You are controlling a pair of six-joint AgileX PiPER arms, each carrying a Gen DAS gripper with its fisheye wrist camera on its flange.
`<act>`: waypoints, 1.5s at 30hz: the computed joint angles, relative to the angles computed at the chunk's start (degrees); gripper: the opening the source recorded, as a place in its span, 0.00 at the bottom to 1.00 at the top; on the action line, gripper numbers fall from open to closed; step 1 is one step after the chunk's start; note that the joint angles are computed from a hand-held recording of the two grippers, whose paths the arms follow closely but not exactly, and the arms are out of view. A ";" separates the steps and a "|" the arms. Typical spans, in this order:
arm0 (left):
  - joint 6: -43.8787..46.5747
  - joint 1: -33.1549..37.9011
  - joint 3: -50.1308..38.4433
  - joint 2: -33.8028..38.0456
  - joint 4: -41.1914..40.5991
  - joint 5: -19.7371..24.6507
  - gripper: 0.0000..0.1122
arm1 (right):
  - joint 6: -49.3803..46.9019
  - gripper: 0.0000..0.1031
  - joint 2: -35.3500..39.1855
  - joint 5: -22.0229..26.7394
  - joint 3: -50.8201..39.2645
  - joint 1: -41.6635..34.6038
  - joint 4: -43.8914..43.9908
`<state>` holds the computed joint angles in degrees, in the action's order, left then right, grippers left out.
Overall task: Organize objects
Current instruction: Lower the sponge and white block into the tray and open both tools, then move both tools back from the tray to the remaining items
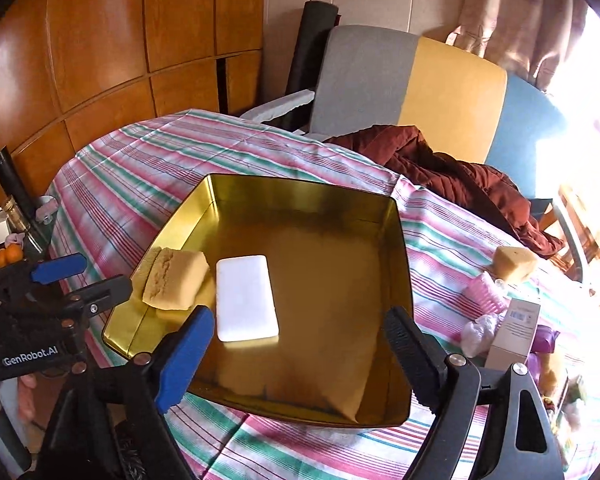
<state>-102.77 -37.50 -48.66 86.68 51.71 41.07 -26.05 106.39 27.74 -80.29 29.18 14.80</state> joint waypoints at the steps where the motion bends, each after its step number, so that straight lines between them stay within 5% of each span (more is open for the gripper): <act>1: 0.13 -0.09 -0.20 0.04 -0.07 -0.01 0.73 | -0.03 0.86 -0.17 -0.20 0.22 -0.10 0.13; 24: 10.08 -2.51 -11.68 7.76 -3.29 1.23 0.73 | -3.37 0.95 -0.65 -3.19 2.67 -6.73 3.98; 30: 18.28 -1.13 -17.68 11.56 -9.34 -0.43 0.73 | -3.08 0.98 0.51 -3.85 1.65 -14.23 4.76; 38: 31.97 -1.93 -29.81 19.11 -16.58 -2.69 0.73 | 10.35 1.00 7.25 -1.12 -8.99 -26.89 -8.09; 45: 50.80 -2.09 -50.94 31.76 -28.97 0.95 0.72 | 17.44 1.00 15.48 0.89 -19.51 -36.35 -9.19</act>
